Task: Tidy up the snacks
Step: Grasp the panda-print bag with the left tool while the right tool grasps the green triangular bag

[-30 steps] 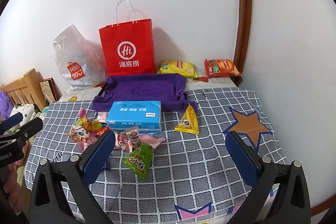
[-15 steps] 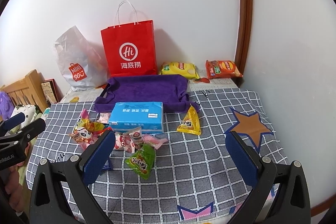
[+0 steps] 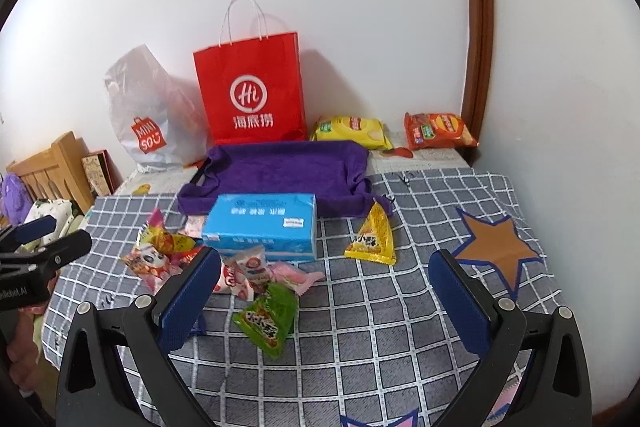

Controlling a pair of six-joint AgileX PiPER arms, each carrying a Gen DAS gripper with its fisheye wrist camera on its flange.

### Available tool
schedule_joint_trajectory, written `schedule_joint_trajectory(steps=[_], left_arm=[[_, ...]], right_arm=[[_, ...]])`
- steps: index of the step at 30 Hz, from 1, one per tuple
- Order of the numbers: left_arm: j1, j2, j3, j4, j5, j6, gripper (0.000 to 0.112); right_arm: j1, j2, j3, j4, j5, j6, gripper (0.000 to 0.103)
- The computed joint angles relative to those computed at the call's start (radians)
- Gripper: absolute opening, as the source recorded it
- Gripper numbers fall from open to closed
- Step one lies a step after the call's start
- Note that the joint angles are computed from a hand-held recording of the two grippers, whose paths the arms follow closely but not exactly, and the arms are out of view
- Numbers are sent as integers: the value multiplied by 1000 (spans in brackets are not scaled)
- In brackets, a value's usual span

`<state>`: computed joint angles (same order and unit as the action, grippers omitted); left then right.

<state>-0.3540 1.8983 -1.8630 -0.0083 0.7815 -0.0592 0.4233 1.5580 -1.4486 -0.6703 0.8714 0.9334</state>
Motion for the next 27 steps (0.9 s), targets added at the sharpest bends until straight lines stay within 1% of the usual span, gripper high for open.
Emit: schedule_joint_trajectory(steps=[1,3,5,10,14,16,17,19,21,22,24,26,27], left_arm=[[5,14,-3,-12,2,10,102],[12,47,-17,-29,4,24,97],[14,73,-27,-18,3,11,94],[35,147,-77,-24,26,14,94],[57,200,-117,-22,51,9,94],[71,223,-133,-26,65,9,95],[78,230,-134,-32,66,12,95],[92,244,-137,-47,73,19,95],[105,252,-132,-74,72,37,95],[109,258,-128,-88,75,49,95],[111,275,-135,-108,90,70,95],[109,293,-147,-125,97,83,95],[108,297,-141,-132,87,89,95]], right_arm=[[-11,6,14,5,-19,-3,101],[-30,18,29,24,-41,-12,99],[-51,36,47,65,-72,-32,97],[-93,109,69,212,-156,-109,91],[-104,171,83,293,-226,-158,89],[-122,201,92,381,-284,-228,88],[-132,218,87,427,-297,-263,86],[-150,258,71,525,-318,-332,80],[-160,292,56,587,-328,-378,79],[-160,310,44,597,-324,-386,76],[-151,340,28,559,-321,-363,75],[-129,353,32,460,-337,-305,70],[-121,355,33,424,-338,-285,62]])
